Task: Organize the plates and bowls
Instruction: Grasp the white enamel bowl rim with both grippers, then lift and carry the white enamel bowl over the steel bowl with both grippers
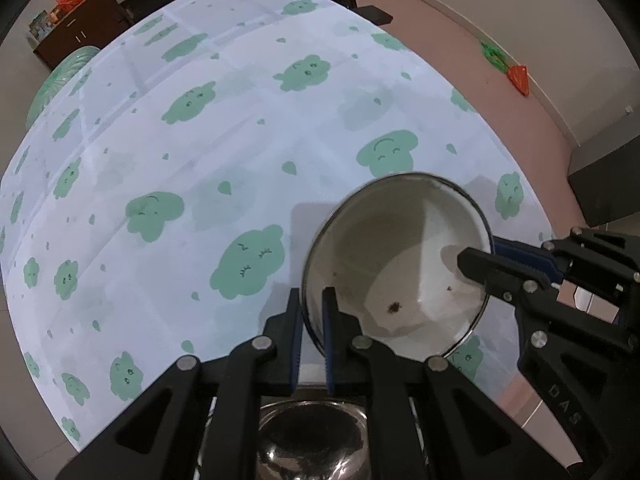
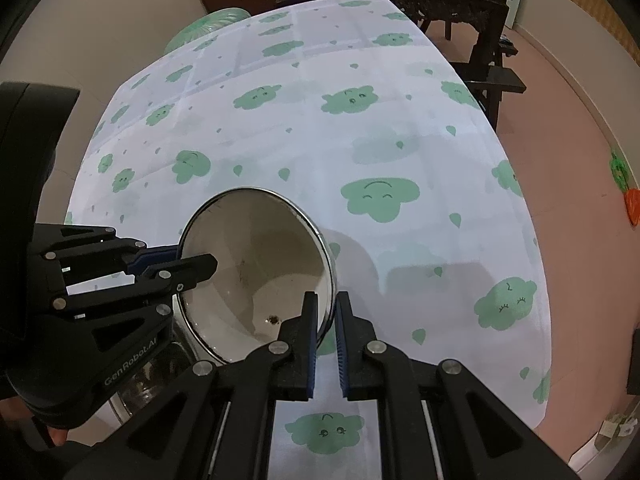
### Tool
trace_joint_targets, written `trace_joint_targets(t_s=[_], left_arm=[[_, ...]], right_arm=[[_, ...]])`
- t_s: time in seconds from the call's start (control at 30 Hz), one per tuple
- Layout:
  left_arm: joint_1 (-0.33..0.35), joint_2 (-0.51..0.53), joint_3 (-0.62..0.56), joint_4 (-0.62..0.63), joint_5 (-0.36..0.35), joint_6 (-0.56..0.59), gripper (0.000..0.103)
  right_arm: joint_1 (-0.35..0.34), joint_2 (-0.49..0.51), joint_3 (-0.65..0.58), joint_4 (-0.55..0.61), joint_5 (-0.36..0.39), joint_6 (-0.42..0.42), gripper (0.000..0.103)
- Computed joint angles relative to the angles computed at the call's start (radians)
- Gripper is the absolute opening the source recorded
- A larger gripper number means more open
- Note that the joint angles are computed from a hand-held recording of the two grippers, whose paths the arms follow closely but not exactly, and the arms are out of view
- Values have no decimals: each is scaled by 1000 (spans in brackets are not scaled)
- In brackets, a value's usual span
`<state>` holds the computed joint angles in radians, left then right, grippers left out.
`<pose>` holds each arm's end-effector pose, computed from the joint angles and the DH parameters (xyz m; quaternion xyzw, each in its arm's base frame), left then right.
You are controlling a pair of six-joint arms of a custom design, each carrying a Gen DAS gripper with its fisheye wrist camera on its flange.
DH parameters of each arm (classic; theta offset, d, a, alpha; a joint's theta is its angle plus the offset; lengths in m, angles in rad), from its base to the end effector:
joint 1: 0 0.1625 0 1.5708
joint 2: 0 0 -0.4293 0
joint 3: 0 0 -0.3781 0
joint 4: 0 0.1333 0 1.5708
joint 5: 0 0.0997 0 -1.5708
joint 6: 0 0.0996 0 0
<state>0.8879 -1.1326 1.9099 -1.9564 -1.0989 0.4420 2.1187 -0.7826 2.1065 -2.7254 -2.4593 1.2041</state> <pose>-0.1833 -0.5083 0.1660 0.5471 0.7825 0.1603 0.2504 0.3002 -0.3844 0.0199 -0.2555 -0.8634 0.2801 0.3328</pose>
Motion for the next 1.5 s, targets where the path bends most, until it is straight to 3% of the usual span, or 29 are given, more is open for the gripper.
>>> trace_joint_targets(t_s=[1.5], left_arm=[[14,-151,-29,57,-10,-9,6]], right_arm=[[118,53,-185,227,-56,46,10]])
